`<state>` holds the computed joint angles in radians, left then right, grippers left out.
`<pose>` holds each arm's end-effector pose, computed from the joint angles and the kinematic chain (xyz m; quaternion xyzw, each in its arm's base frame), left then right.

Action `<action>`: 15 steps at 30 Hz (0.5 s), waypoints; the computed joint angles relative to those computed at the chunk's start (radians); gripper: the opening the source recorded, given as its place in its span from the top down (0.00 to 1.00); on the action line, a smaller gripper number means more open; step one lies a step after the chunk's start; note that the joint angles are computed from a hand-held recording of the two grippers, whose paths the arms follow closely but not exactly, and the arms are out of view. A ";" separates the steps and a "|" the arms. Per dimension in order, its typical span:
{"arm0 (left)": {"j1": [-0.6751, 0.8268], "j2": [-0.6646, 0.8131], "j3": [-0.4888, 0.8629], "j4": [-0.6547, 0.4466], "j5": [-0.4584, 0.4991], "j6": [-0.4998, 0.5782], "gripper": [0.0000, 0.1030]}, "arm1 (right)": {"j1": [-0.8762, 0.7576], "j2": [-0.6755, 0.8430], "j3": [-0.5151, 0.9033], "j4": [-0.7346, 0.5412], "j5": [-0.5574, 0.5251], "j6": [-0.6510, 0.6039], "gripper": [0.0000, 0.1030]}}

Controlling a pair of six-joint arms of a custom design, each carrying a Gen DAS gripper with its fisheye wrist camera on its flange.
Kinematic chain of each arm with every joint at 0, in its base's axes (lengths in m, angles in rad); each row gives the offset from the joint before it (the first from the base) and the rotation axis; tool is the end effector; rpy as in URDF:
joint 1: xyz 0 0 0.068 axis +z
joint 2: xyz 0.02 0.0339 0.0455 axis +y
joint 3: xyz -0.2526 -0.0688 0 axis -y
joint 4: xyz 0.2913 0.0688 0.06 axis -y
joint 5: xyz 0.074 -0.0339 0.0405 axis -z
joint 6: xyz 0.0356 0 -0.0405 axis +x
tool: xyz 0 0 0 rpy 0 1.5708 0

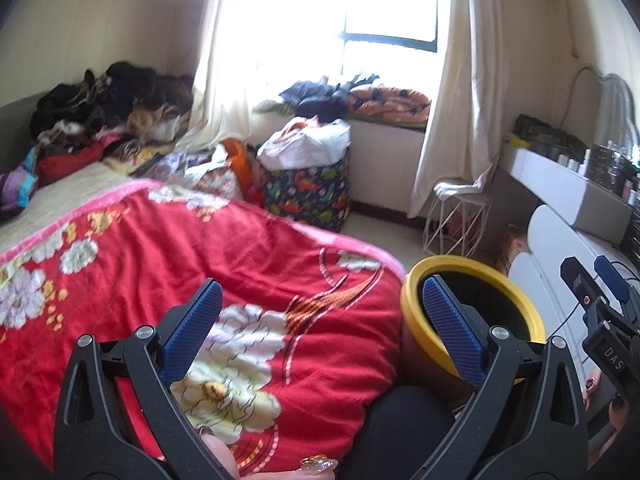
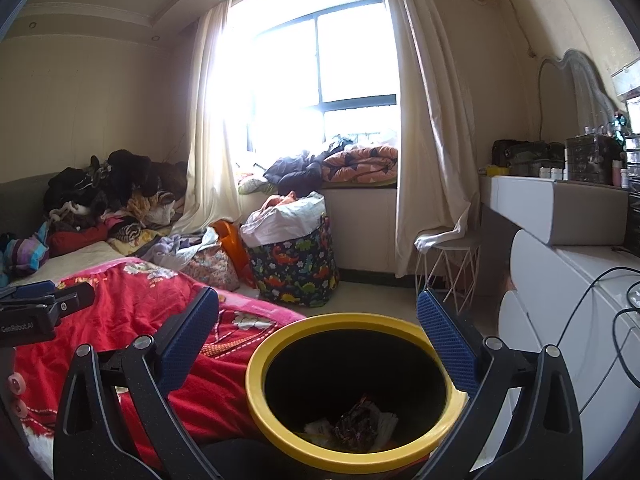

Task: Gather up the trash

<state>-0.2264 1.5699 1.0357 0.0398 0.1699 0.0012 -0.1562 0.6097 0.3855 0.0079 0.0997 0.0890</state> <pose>0.3856 -0.0950 0.2177 0.1404 0.8451 -0.1298 0.4993 0.2139 -0.0373 0.2284 0.1262 0.7687 -0.0598 0.6242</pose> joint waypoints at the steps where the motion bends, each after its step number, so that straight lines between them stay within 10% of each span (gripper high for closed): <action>1: 0.009 0.006 0.009 -0.018 -0.009 -0.007 0.11 | 0.011 0.033 0.015 0.006 -0.005 0.000 0.06; 9: 0.285 0.084 0.081 -0.075 -0.055 -0.094 0.11 | 0.347 0.516 0.361 0.031 -0.140 -0.045 0.06; 15: 0.571 0.362 0.313 -0.181 -0.283 -0.085 0.11 | 0.669 1.132 0.916 -0.229 -0.349 -0.035 0.06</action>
<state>0.3446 1.9323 1.3490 -0.1414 -0.1136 -0.0839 0.5126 1.7421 1.3019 -0.2211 -0.2489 0.0543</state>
